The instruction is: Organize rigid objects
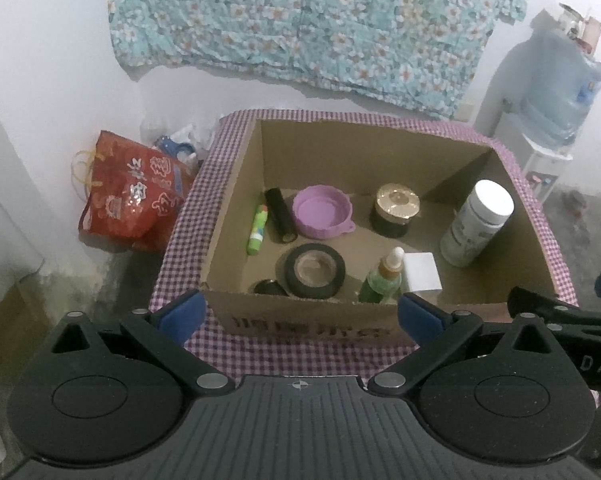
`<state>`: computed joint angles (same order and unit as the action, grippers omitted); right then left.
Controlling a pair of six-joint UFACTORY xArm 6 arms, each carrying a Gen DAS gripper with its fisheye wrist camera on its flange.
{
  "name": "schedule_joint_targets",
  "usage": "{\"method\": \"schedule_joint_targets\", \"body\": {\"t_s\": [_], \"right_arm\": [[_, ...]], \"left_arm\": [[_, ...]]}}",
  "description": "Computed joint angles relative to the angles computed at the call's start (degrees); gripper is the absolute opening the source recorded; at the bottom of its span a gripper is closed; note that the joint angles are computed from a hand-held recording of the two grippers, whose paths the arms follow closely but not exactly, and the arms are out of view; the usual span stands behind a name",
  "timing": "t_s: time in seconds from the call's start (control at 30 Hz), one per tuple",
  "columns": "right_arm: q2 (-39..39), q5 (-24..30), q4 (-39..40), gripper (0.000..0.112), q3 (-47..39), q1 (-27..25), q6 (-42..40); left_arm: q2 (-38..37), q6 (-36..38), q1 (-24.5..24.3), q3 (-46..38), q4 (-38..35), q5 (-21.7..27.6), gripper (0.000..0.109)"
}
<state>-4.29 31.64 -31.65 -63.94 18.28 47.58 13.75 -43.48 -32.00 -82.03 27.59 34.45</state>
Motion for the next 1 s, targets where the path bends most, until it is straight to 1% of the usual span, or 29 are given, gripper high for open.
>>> {"method": "schedule_joint_targets", "body": {"t_s": [0.2, 0.43, 1.0], "right_arm": [[0.21, -0.41, 0.21, 0.103, 0.12, -0.34, 0.62], [0.26, -0.67, 0.44, 0.103, 0.24, -0.69, 0.39], [0.79, -1.45, 1.8, 0.103, 0.76, -0.71, 1.65]], "left_arm": [[0.59, 0.32, -0.05, -0.71, 0.69, 0.09, 0.103], [0.85, 1.78, -0.05, -0.99, -0.11, 0.16, 0.103], [1.08, 1.35, 0.05, -1.31, 1.98, 1.03, 0.103]]}}
